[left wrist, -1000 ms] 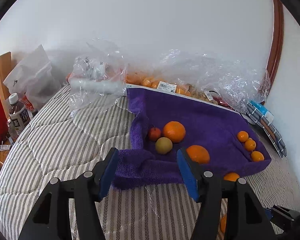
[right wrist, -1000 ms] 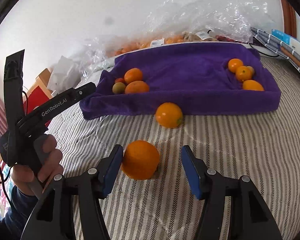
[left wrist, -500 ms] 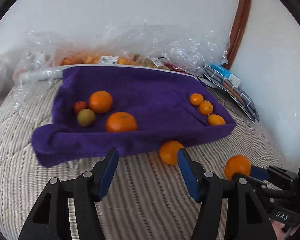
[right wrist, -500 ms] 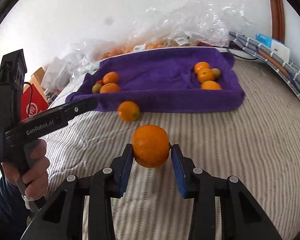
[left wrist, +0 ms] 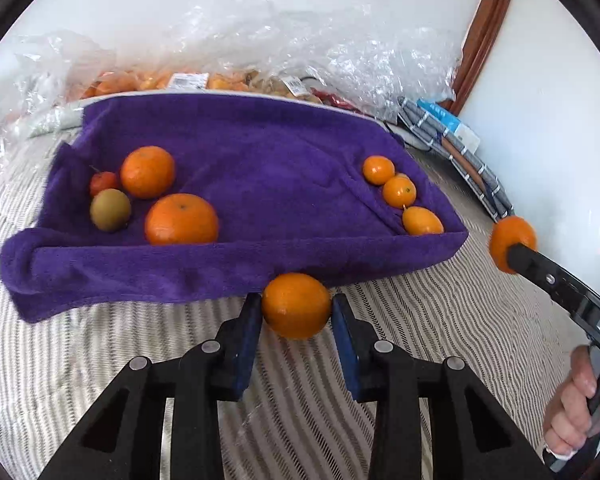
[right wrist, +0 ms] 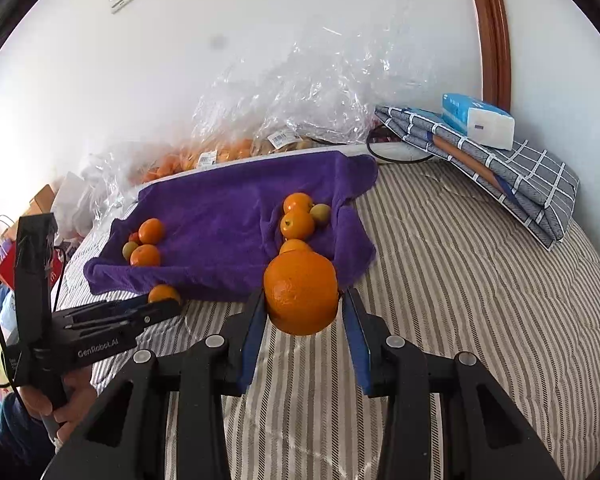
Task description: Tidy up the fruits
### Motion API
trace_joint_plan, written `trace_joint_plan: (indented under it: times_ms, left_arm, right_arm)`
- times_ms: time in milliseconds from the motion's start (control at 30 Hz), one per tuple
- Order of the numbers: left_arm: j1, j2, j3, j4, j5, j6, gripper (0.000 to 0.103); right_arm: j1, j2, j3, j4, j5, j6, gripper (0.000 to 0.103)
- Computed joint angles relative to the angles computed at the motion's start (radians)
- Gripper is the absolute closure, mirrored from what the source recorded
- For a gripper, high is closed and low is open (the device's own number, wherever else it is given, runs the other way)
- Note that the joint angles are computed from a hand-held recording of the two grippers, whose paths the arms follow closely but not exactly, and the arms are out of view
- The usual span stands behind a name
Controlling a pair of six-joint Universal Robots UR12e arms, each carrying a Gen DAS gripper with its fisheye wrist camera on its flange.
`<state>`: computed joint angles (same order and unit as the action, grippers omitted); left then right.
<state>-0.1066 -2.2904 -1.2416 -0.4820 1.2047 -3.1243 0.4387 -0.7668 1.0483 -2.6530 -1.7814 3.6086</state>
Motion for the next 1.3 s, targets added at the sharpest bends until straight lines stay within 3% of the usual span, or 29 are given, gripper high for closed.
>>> trace_joint_plan:
  times_ms: [200, 367, 500, 667, 833, 967, 1167, 1267, 1300]
  left_arm:
    - [0.03, 0.027, -0.025, 0.104, 0.072, -0.053, 0.069]
    - [0.034, -0.014, 0.052, 0.099, 0.187, -0.069, 0.069]
    - [0.041, -0.043, 0.093, 0.065, 0.153, -0.088, 0.069]
    - [0.036, -0.056, 0.102, 0.054, 0.148, -0.074, 0.069]
    - [0.027, -0.052, 0.106, 0.043, 0.194, -0.042, 0.067]
    - [0.022, -0.025, 0.08, 0.063, 0.241, -0.047, 0.063]
    - [0.019, 0.075, -0.041, 0.133, 0.286, -0.055, 0.048]
    - [0.017, 0.129, -0.103, 0.164, 0.279, -0.063, 0.035]
    - [0.016, 0.146, -0.119, 0.158, 0.276, -0.065, 0.026]
  right_arm:
    - [-0.001, 0.077, -0.129, 0.008, 0.025, -0.049, 0.064]
    - [-0.009, 0.145, -0.242, 0.061, 0.081, -0.063, 0.064]
    - [-0.006, 0.188, -0.314, 0.117, 0.074, -0.086, 0.064]
    - [-0.006, 0.201, -0.33, 0.156, 0.077, -0.092, 0.064]
    - [-0.005, 0.197, -0.323, 0.151, 0.059, -0.085, 0.063]
    - [0.01, 0.168, -0.293, 0.127, -0.01, -0.079, 0.057]
    - [0.048, 0.074, -0.188, 0.098, -0.139, -0.056, 0.045]
    - [0.064, 0.022, -0.132, 0.106, -0.168, -0.034, 0.045]
    - [0.07, 0.003, -0.111, 0.109, -0.172, -0.02, 0.045]
